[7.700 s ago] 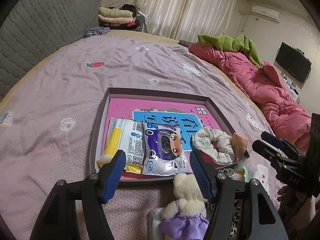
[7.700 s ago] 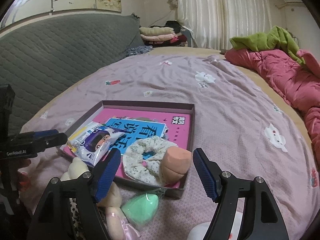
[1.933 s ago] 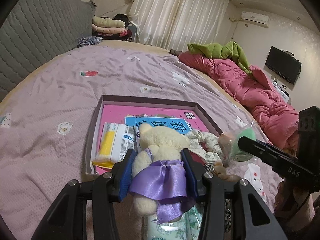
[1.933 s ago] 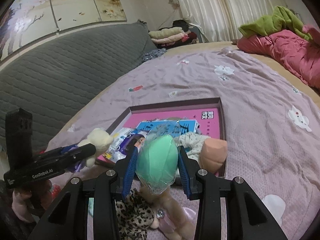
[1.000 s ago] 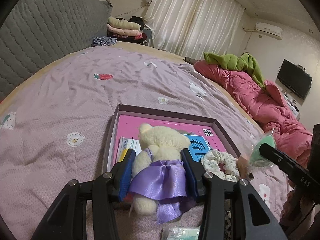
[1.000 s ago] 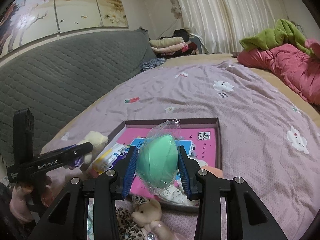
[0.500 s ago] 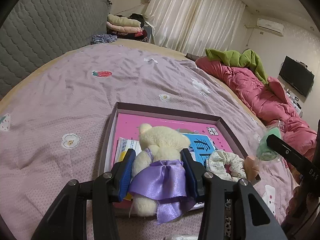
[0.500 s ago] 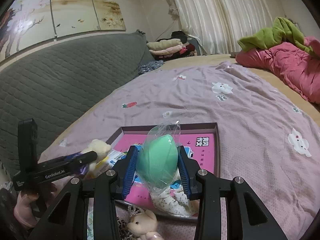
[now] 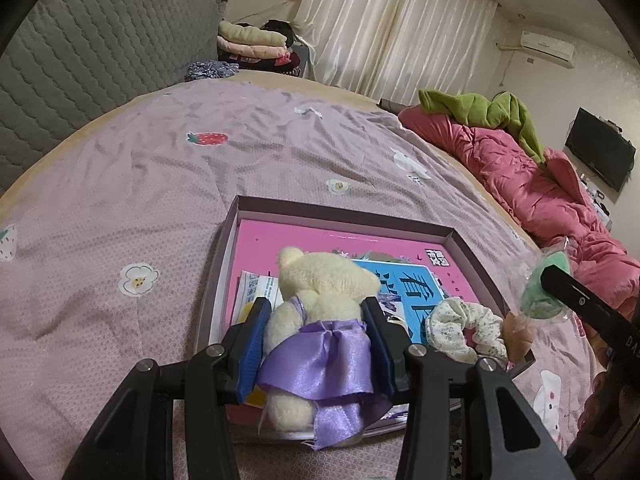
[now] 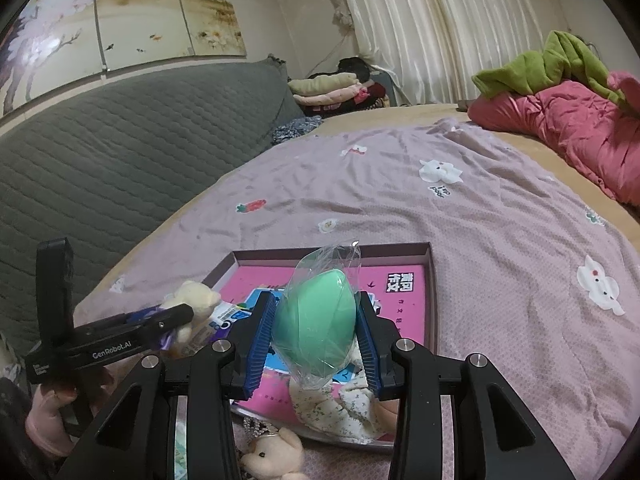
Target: Organize soft objects
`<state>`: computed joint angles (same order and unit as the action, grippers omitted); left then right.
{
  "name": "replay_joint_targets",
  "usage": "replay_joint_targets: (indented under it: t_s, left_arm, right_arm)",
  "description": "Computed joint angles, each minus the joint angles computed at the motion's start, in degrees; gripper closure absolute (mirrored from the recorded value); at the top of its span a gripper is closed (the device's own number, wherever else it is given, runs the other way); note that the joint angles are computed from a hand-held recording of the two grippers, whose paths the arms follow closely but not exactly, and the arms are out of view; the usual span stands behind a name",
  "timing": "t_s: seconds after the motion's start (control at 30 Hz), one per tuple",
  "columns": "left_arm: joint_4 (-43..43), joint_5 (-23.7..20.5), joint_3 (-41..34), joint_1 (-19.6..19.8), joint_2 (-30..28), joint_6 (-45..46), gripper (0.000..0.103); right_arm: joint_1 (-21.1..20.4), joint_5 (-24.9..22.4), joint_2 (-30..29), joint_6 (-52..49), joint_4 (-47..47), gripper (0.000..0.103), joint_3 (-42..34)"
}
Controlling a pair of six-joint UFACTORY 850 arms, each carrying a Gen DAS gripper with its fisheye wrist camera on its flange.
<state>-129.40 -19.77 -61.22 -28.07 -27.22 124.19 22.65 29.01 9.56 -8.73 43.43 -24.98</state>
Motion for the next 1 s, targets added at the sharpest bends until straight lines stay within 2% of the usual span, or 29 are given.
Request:
replay_joint_targets:
  t_s: [0.33,0.77,0.93,1.0]
  left_arm:
    - [0.65,2.84,-1.26,-1.00,-1.38,0.23,0.056]
    - [9.92,4.56,-2.93,-1.34,-2.74,-7.66,0.056]
    - [13.95,4.12,-3.17,-1.32,-3.02,-11.12,0.056]
    - [15.36,4.16,-3.27,-1.53,-3.20,-12.01,0.056]
  right_arm:
    - [-0.79,-1.21,-1.68,-0.21,-0.57,0.062,-0.89]
    - [-2.27,-6.91,-5.70,-0.70,-1.06,0.062,-2.94]
    - [-2.17,-9.41,-7.81,-4.63,1.78,0.062,-4.31]
    - [-1.63,-9.54,-8.59,-9.36,5.98,0.062,-4.85]
